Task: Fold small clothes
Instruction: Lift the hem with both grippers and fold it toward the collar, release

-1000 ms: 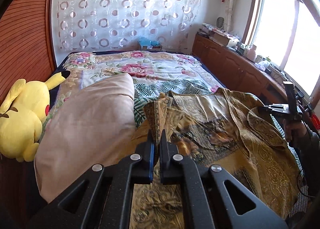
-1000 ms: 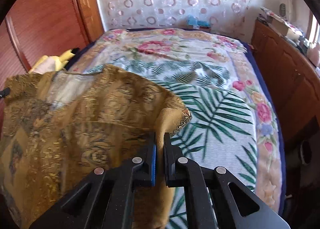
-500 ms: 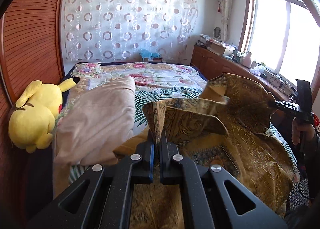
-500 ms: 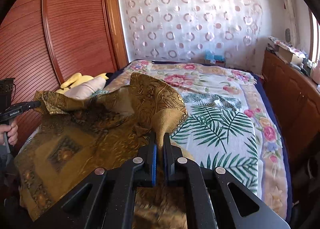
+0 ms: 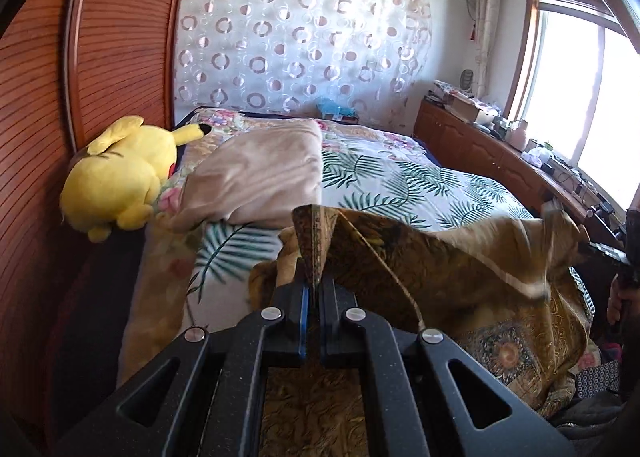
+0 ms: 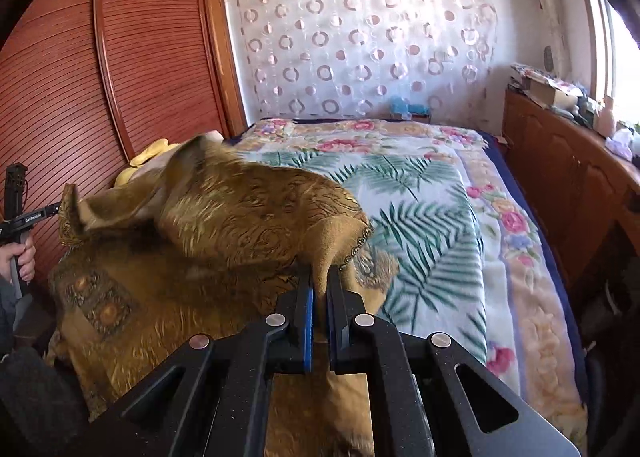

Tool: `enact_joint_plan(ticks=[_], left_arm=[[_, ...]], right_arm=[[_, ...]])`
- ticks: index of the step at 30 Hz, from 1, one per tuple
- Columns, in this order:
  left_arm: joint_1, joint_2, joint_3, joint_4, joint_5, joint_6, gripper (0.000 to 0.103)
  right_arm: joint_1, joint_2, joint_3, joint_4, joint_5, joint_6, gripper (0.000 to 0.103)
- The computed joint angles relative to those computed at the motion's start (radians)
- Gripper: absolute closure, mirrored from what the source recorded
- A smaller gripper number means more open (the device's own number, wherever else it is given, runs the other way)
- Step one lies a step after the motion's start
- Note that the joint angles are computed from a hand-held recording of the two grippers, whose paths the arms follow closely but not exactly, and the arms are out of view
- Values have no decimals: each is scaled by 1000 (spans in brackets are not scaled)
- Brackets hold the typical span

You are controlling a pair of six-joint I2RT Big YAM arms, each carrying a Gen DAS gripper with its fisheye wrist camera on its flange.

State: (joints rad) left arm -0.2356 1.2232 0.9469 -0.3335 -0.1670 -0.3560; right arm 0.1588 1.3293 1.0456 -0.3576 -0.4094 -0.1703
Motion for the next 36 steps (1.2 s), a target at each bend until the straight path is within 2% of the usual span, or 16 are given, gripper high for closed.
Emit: enact_joint_plan(ticks=[3, 7, 13, 18, 20, 24, 28, 33, 35, 36], left_arm=[[11, -17, -20, -2, 11, -14, 99], [6, -43, -32, -16, 8, -19, 99], [-20, -72, -33, -63, -33, 8, 98], [-4, -59, -32, -76, -22, 6, 83], [5, -68, -35, -70, -21, -1, 65], [18, -80, -22, -72, -28, 8, 54], [34, -77, 0, -59, -20, 30, 22], [43, -39, 60, -58, -24, 62, 21], [48, -7, 94, -75, -35, 83, 21], [51, 12, 114, -86, -39, 92, 21]], right_arm=[[-21, -34, -40, -31, 0, 12, 98], [-38, -89, -64, -102, -9, -17, 98], [-54, -149, -51, -175, -44, -69, 98], [-16, -126, -42, -192, 23, -78, 98], [-20, -103, -22, -200, 25, -74, 96], [-25, -98, 4, -221, 19, -85, 91], [-31, -116, 6, -209, 12, -86, 73], [-49, -136, 15, -186, 8, -87, 71], [-48, -133, 29, -172, 33, -92, 64], [-44, -126, 40, -161, 47, -88, 58]])
